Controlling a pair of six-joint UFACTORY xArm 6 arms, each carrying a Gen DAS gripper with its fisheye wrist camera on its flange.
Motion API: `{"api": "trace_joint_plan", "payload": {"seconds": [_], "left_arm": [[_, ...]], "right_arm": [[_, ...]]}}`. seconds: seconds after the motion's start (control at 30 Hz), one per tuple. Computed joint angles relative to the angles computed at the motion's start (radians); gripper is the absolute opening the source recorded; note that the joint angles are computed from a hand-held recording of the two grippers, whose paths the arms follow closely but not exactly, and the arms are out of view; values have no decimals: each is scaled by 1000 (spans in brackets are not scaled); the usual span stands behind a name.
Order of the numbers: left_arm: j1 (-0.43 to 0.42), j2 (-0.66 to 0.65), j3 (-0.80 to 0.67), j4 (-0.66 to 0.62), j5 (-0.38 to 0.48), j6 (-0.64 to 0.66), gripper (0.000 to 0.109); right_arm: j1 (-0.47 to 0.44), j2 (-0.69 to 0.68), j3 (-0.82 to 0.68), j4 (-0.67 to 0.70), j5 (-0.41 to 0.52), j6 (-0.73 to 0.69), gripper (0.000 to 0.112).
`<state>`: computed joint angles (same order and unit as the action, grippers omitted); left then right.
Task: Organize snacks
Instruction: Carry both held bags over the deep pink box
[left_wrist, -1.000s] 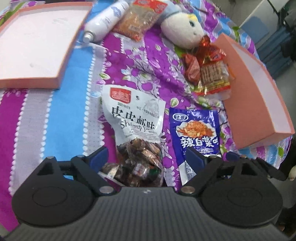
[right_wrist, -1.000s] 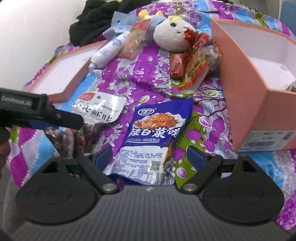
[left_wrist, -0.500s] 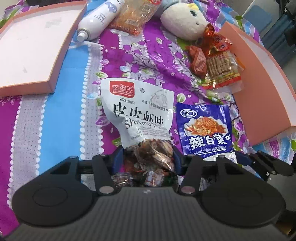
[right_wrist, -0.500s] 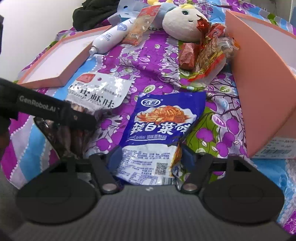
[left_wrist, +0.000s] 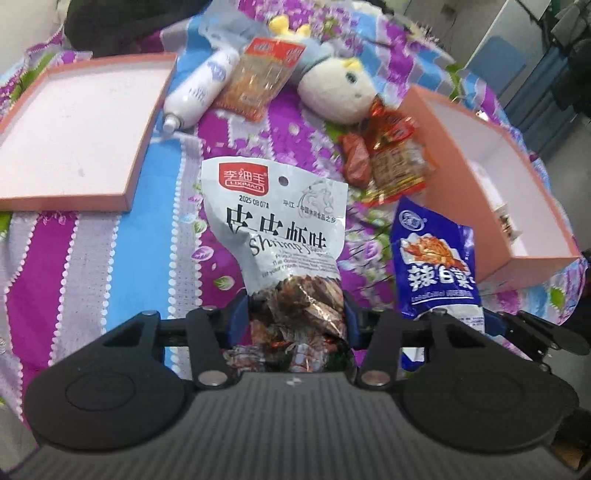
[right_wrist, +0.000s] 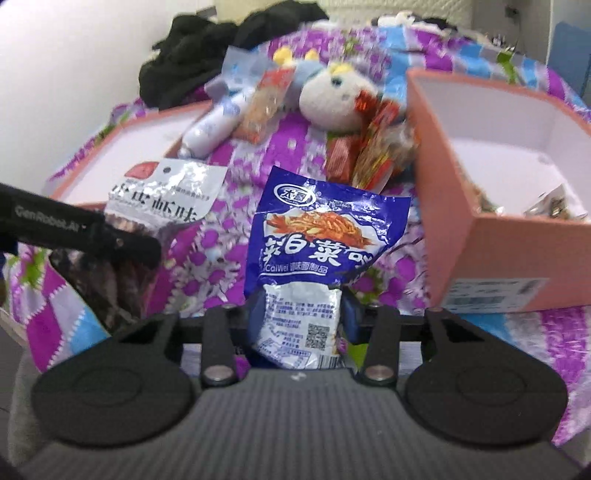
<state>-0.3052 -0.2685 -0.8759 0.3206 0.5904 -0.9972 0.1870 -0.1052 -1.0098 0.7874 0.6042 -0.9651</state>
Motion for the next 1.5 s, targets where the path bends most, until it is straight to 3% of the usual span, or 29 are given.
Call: {"api": "trace_joint_plan", "payload": {"seconds": [0.53, 0.87, 1.2, 1.5], "left_arm": [[-212, -100, -150, 249, 156, -223, 56], [-323, -23, -267, 283, 151, -247, 56], [-285, 163, -433, 179, 88, -99, 56], [-214, 471, -748, 3, 73, 135, 56]], "right_arm": [[-162, -271, 56, 137, 64, -34, 45], [-274, -359, 80, 146, 114, -33, 45], [-319, -243, -10, 135, 96, -3, 45], [-320, -9, -207, 128, 51, 9, 45]]}}
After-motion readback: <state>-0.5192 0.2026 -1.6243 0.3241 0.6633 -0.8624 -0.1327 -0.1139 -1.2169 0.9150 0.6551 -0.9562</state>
